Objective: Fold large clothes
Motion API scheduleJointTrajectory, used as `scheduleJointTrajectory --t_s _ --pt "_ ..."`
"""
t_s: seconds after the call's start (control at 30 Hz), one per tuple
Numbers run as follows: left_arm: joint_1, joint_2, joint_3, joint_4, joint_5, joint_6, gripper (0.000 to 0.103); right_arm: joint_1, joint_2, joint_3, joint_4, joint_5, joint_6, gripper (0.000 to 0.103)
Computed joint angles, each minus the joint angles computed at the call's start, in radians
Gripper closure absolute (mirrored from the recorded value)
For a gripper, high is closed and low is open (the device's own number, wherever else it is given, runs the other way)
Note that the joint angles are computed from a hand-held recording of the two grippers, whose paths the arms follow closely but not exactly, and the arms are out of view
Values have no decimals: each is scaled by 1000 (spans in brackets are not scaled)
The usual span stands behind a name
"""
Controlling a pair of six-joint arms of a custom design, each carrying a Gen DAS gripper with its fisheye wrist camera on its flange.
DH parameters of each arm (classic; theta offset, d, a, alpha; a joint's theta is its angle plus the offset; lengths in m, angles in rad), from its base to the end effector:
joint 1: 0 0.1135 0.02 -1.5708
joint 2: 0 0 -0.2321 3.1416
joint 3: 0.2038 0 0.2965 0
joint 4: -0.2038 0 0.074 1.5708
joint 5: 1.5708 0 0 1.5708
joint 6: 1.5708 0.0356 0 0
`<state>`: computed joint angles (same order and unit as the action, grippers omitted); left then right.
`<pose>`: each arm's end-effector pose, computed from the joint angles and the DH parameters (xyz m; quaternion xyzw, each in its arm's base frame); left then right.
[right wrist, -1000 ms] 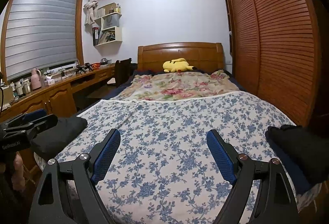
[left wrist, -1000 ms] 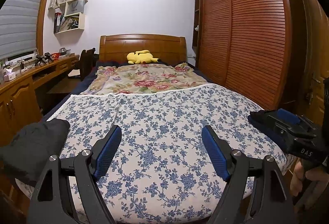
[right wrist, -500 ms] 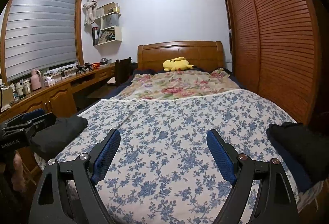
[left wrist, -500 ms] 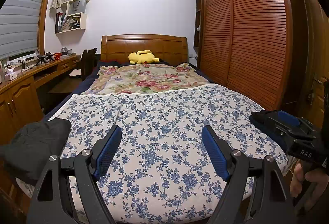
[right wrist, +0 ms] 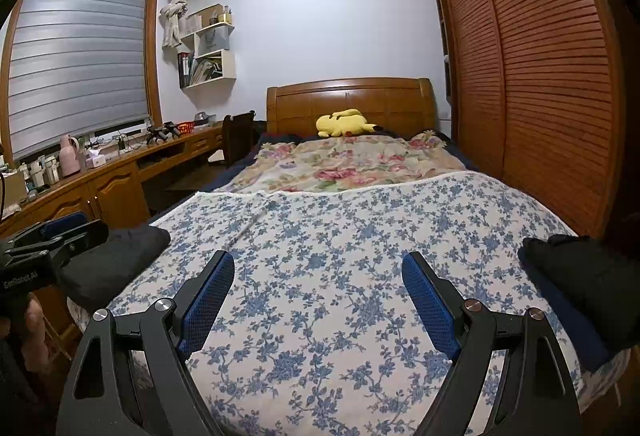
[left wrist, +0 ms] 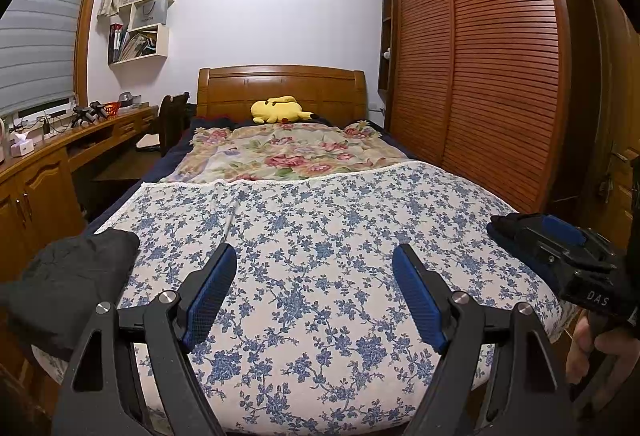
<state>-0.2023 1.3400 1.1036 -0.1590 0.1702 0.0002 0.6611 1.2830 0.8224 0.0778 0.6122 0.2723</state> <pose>0.3553 -0.0790 0.2878 0.1307 0.8202 -0.1261 0.5425 0.2782 0.1905 0.2222 0.0128 0.8079 0.0171 0.5890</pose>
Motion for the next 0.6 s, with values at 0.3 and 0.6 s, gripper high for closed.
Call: scheduleJointTrajectory --t_s 0.3,0.6 --pt "0 -1 -1 -1 -1 0 22 4 2 7 -9 2 4 16" --pt "14 -9 -10 2 8 3 22 9 6 11 -14 6 14 16"
